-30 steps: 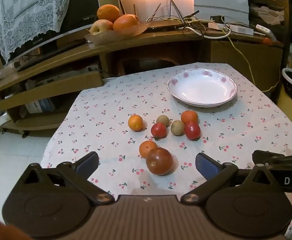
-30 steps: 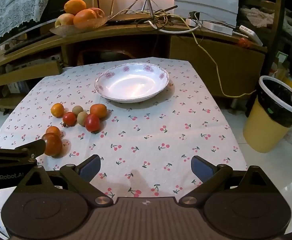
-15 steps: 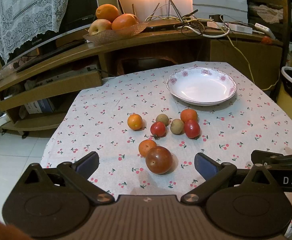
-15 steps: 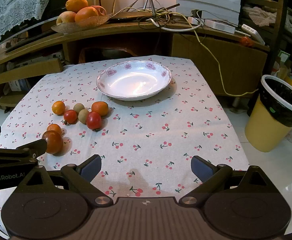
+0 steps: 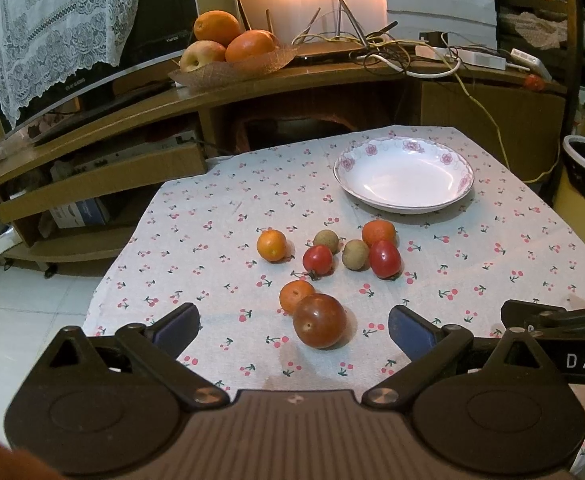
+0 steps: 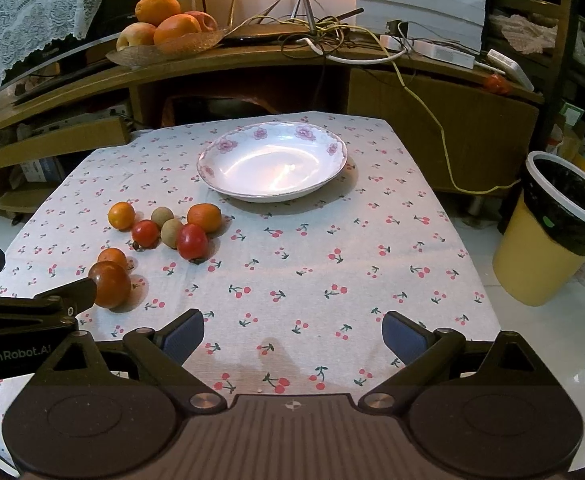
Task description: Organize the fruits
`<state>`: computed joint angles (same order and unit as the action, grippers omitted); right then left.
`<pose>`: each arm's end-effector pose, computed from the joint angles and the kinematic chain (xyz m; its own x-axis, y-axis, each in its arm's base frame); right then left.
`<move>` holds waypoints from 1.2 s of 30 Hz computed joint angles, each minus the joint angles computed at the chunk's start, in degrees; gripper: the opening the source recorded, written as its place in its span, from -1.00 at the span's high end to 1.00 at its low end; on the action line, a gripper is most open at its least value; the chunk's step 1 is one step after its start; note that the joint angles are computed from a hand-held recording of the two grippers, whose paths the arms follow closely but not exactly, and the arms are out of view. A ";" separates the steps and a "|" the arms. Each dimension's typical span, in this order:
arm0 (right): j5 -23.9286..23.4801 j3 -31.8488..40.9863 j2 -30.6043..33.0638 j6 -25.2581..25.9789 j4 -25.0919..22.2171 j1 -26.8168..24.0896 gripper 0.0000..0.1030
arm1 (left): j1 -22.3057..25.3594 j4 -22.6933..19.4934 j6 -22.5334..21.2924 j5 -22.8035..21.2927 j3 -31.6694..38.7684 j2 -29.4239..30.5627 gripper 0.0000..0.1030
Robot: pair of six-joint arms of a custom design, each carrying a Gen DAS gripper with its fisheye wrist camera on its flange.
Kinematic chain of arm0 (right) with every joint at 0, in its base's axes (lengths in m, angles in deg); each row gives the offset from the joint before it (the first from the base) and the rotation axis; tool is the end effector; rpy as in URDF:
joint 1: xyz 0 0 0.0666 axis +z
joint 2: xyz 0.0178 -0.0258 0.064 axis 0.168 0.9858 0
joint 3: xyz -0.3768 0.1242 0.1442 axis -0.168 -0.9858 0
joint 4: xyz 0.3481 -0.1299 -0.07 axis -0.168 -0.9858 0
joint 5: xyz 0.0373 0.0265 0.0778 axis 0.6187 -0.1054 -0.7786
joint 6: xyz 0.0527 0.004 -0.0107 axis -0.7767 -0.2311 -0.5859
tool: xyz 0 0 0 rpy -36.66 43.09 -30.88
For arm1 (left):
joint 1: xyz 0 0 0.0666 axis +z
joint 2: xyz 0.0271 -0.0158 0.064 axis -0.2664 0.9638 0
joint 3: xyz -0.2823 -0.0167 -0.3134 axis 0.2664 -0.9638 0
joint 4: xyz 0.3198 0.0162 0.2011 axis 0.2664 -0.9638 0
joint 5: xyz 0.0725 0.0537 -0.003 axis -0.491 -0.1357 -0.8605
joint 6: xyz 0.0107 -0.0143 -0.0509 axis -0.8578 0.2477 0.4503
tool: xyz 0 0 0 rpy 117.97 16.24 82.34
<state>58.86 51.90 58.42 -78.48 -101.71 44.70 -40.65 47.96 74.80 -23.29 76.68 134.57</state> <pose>0.2828 0.1710 0.3337 -0.6031 0.4289 -0.6726 0.5475 0.8358 0.0422 0.3716 -0.1785 0.3184 -0.4715 0.4586 -0.7532 0.5944 0.7962 0.1127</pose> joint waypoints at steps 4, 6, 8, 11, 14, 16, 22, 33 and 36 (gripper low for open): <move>0.15 -0.02 -0.26 0.31 0.26 0.17 -0.86 | -0.22 0.58 -0.55 -0.73 -0.50 -0.93 -1.00; 0.22 -0.04 -0.50 0.36 0.35 0.28 -0.86 | -0.31 0.94 -0.87 -1.03 -0.77 -1.44 -1.00; -0.09 -0.33 -1.01 0.85 0.82 0.12 -0.86 | -0.13 0.69 -0.76 -0.85 -0.80 -1.82 -1.00; -0.45 -0.11 -1.25 1.24 0.72 0.21 -0.86 | 0.33 0.01 -0.32 0.18 -0.36 -2.16 -0.96; -0.75 0.38 -1.48 1.71 0.75 0.01 -0.86 | 1.34 0.33 0.23 1.74 -0.15 -1.99 -0.95; -0.95 0.64 -1.42 2.10 1.31 -0.08 -0.86 | 1.96 -0.30 0.42 3.02 0.37 -1.26 -0.95; -4.28 0.77 -0.26 5.64 3.45 -2.06 -0.80 | 2.41 -0.42 -0.42 4.90 2.10 2.71 -0.94; -10.72 2.09 3.11 21.77 9.39 -8.41 -0.65 | 2.35 -1.84 0.08 6.24 6.23 9.15 -0.80; -12.18 1.81 3.40 23.79 10.62 -10.48 -0.64 | 2.06 -2.46 -0.98 6.52 6.47 10.11 -0.73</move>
